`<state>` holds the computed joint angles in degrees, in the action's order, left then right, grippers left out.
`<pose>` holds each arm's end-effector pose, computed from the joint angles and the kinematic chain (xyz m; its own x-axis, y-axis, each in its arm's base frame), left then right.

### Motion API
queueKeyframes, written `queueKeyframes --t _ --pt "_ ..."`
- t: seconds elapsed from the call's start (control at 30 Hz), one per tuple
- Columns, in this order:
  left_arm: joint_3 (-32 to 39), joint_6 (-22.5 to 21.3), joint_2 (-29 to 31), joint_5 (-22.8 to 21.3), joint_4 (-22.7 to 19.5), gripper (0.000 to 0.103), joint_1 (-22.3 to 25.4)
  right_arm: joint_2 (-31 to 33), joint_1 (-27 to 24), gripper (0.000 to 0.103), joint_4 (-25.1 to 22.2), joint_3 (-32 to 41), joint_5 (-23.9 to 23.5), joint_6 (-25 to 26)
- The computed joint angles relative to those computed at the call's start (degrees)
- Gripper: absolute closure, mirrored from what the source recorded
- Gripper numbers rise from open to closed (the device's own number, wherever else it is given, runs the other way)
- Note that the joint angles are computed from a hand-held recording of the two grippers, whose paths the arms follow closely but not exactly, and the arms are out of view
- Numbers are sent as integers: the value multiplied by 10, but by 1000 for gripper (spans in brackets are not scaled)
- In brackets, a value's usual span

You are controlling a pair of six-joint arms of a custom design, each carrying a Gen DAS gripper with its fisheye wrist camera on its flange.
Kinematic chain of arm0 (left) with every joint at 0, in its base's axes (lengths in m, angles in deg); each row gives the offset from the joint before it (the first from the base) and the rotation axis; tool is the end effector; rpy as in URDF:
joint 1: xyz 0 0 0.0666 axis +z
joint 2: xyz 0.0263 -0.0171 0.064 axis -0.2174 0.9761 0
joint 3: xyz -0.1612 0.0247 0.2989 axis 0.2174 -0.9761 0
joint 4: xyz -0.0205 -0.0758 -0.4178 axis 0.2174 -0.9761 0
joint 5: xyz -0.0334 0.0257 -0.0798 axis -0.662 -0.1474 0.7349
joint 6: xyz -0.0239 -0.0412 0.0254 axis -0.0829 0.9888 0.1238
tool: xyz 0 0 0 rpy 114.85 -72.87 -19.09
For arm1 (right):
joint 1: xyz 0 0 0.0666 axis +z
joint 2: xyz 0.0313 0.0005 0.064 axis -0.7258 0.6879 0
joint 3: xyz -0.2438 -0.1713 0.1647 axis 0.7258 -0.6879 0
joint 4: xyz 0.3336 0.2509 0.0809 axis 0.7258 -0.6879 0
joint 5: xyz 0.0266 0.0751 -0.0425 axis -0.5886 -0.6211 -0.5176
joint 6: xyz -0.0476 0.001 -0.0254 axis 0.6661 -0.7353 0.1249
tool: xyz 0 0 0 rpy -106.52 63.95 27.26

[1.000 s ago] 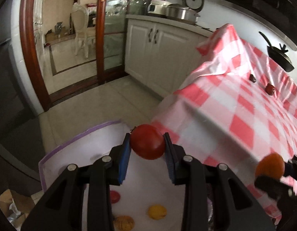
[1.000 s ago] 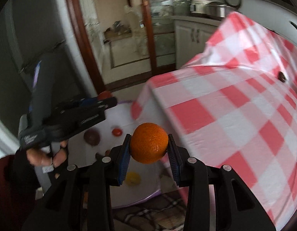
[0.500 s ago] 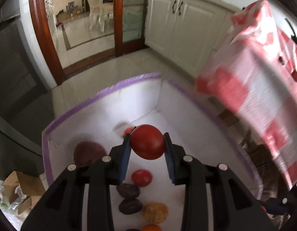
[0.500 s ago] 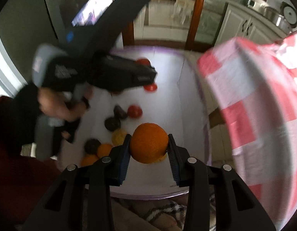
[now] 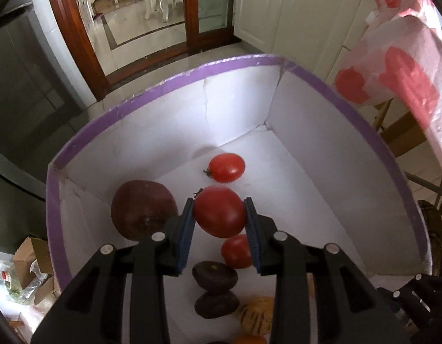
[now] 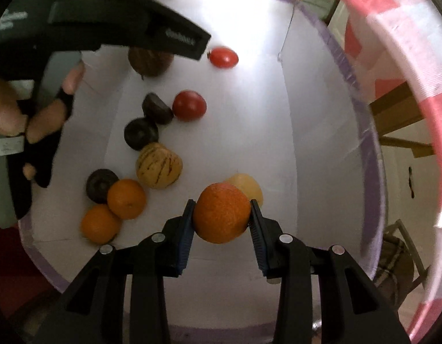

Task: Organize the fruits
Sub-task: 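Open both tools to drop the tomato and orange into the box, then move both open tools back over the remaining fruits on the tablecloth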

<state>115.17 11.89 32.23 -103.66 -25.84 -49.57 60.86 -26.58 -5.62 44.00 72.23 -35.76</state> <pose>0.3925 -0.2782 0.2720 -0.7355 -0.5172 -0.4376 -0.5672 0.8234 -0.0199 0.4279 0.1611 0.3160 -0.3558 -0.9081 -0.2209 -0.9308 0.3656 -0.0040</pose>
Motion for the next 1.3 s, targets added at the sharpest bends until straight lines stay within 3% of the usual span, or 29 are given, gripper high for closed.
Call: queueKeyframes --t 0.2,0.23,0.3,0.37,0.47,0.9,1.0,1.07,1.23,1.3 --pt "0 17 3 6 -15 68 4 17 4 65 -8 2 20 -1" --pt "2 19 4 6 -18 64 4 17 4 64 -11 2 19 2" --pt "5 27 6 0 -26 47 2 16 3 57 -13 1 21 6" --pt "5 31 4 -9 -26 23 3 19 0 36 -15 6 15 6" --pt "6 45 0 -21 -30 11 4 16 4 31 -13 6 2 0" --pt "-27 99 -41 -4 -4 7 21 -17 -17 26 -29 11 -50 18" --pt "-21 107 -54 -39 -12 7 17 -43 -29 26 -38 9 -83 33" --pt "10 108 -53 -98 -50 7 8 -56 -40 25 -41 17 -122 40" --pt "110 102 -32 -246 -125 2 -14 -63 -88 17 -65 84 -273 37" --pt "164 69 -11 -299 -128 2 -24 -67 -114 16 -59 108 -324 22"
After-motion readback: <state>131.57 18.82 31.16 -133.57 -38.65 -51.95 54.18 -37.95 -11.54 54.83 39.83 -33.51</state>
